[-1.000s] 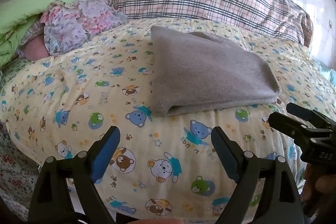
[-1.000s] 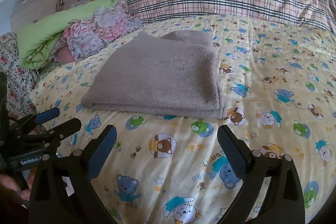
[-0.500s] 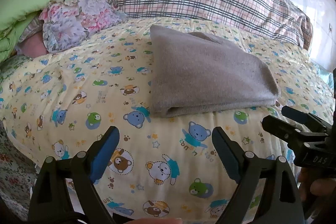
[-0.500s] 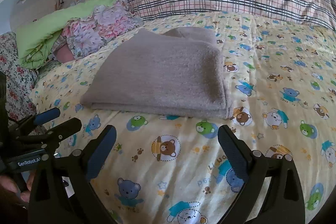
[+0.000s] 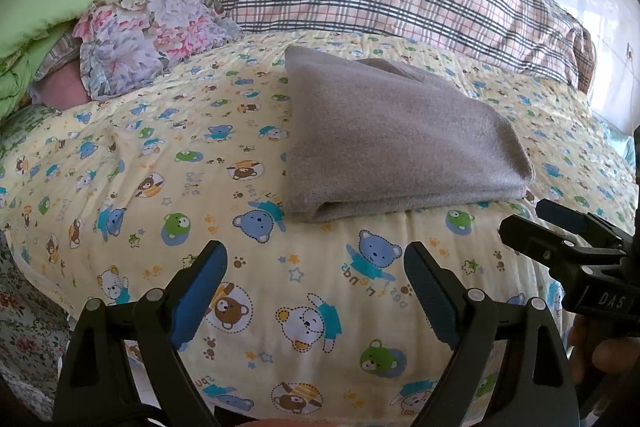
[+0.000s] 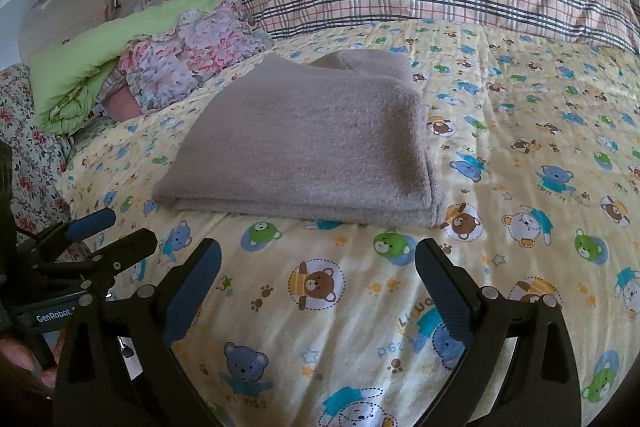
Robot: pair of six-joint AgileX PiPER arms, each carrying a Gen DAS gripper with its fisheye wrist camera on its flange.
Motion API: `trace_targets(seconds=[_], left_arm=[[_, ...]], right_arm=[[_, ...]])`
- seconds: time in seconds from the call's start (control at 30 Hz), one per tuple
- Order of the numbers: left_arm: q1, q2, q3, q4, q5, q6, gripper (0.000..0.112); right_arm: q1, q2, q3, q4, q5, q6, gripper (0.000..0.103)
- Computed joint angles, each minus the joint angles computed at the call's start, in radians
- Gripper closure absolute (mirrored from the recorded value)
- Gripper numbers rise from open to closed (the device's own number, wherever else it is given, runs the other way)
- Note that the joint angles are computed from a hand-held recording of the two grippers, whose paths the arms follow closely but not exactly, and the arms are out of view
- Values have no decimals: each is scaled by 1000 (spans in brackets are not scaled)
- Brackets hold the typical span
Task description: Fold small clothes
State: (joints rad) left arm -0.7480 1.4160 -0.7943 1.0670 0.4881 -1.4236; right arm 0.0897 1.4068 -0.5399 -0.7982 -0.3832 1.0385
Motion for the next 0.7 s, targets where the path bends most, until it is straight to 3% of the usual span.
trace_targets(seconds=[0.7], left_arm=[[27, 1, -9, -56, -36, 87, 21]], right_arm=[[1, -2, -5, -14, 1, 19, 5]])
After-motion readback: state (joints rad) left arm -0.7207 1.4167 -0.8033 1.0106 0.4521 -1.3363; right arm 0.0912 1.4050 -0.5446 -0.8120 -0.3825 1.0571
